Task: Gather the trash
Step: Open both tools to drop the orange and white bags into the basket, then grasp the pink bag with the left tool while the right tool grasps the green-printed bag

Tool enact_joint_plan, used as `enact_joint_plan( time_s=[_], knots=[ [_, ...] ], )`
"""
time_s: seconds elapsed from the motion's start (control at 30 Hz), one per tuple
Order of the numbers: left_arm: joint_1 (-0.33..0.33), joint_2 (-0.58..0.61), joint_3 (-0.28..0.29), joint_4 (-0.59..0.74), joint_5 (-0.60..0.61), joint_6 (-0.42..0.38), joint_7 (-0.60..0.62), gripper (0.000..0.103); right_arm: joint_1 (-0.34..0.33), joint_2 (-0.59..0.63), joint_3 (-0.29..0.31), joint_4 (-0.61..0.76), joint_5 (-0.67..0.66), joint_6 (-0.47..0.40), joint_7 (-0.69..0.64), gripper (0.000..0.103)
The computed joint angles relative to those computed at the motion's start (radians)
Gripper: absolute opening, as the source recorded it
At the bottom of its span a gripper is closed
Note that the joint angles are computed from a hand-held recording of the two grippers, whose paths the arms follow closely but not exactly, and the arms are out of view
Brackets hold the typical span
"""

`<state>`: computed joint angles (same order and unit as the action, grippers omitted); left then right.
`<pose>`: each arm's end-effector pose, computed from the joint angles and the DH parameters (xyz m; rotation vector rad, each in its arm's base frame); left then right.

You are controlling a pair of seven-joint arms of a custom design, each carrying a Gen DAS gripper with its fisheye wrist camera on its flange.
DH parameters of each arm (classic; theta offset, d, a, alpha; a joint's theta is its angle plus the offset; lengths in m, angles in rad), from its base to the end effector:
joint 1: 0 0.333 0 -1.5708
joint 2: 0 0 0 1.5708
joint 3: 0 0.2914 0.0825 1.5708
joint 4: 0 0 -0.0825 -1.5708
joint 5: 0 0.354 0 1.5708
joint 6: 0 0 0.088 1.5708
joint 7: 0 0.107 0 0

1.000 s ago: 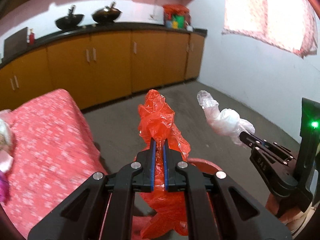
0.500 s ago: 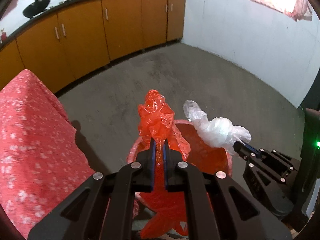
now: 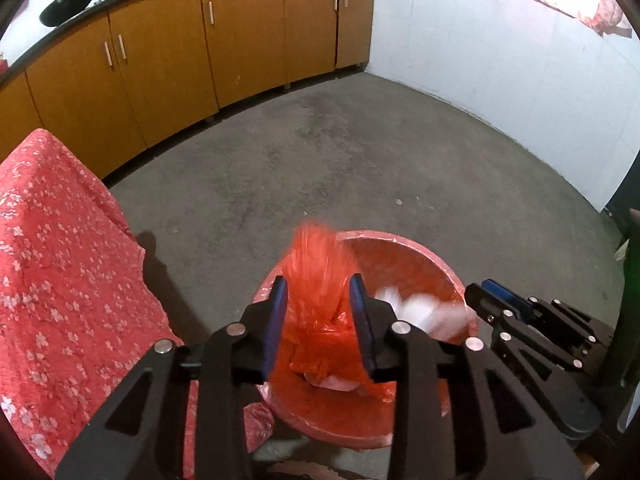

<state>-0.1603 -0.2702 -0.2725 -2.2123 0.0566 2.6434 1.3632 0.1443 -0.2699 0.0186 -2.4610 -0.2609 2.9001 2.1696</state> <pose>0.4486 -0.2212 0.5538 -1.5763 2.0971 -0.7720 0.4643 0.0923 0.4715 -1.5793 1.9399 -0.5470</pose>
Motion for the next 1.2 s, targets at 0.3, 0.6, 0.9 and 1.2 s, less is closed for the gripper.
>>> enact_joint_plan(
  time_s=[0.3,0.6,0.9,1.2],
  knots=[
    [0.029,-0.086,0.016,-0.044,-0.017,0.001,-0.030,0.033,-0.015,-0.048,0.032,0.007,-0.057,-0.036,0.044,0.018],
    [0.117,-0.401,0.082,-0.192,-0.096,0.004,-0.034,0.040,0.065,-0.057,0.062,0.124,-0.049,-0.071,0.012,0.018],
    [0.395,-0.778,0.181,-0.336,-0.053,-0.121,0.002,0.048,0.255,0.084,0.142,0.436,0.034,-0.119,-0.087,0.018],
    [0.684,-0.808,0.278,-0.375,0.003,-0.067,0.045,0.059,0.435,0.430,0.237,0.933,-0.061,-0.194,-0.084,0.045]
  ],
)
